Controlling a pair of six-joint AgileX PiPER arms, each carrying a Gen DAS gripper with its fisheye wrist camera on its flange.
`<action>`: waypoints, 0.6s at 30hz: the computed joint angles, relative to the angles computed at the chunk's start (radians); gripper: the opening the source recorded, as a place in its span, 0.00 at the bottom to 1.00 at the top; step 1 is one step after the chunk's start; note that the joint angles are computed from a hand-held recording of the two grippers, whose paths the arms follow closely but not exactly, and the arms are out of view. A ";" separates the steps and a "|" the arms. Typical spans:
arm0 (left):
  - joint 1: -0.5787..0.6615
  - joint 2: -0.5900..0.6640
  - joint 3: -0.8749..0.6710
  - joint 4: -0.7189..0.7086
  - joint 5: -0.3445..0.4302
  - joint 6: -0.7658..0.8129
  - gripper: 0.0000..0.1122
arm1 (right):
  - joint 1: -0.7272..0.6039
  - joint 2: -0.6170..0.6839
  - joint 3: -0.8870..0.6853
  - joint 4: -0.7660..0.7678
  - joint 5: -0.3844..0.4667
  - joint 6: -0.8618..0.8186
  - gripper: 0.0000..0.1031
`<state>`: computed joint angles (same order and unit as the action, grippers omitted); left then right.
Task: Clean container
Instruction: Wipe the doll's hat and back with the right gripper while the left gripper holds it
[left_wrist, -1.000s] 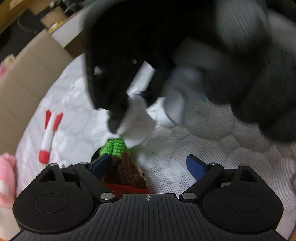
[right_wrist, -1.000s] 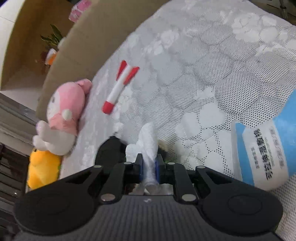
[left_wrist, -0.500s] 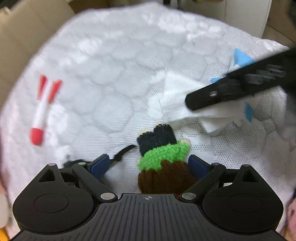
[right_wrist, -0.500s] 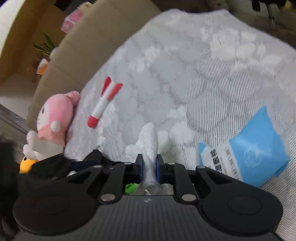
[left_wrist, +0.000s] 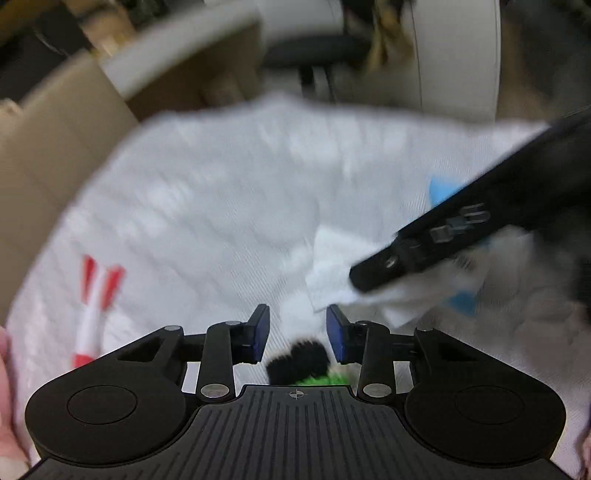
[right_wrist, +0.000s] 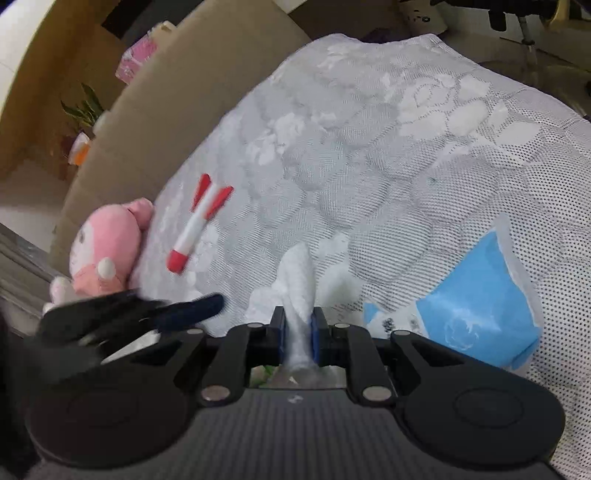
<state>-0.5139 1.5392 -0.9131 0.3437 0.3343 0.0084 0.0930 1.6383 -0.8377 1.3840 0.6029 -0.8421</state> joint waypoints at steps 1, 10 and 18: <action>0.008 -0.044 0.044 -0.004 -0.023 -0.017 0.35 | -0.009 -0.003 0.004 0.025 0.022 -0.021 0.15; 0.066 -0.060 0.144 -0.035 -0.018 0.017 0.70 | 0.083 -0.075 0.032 -0.055 -0.087 0.058 0.15; 0.108 0.371 -0.443 -0.295 0.504 0.201 0.86 | 0.083 -0.063 0.038 -0.103 -0.140 0.096 0.16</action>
<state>-0.4054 1.9100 -1.3561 0.0487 0.8385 0.2098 0.1757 1.5753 -0.7997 1.2812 0.4625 -0.7459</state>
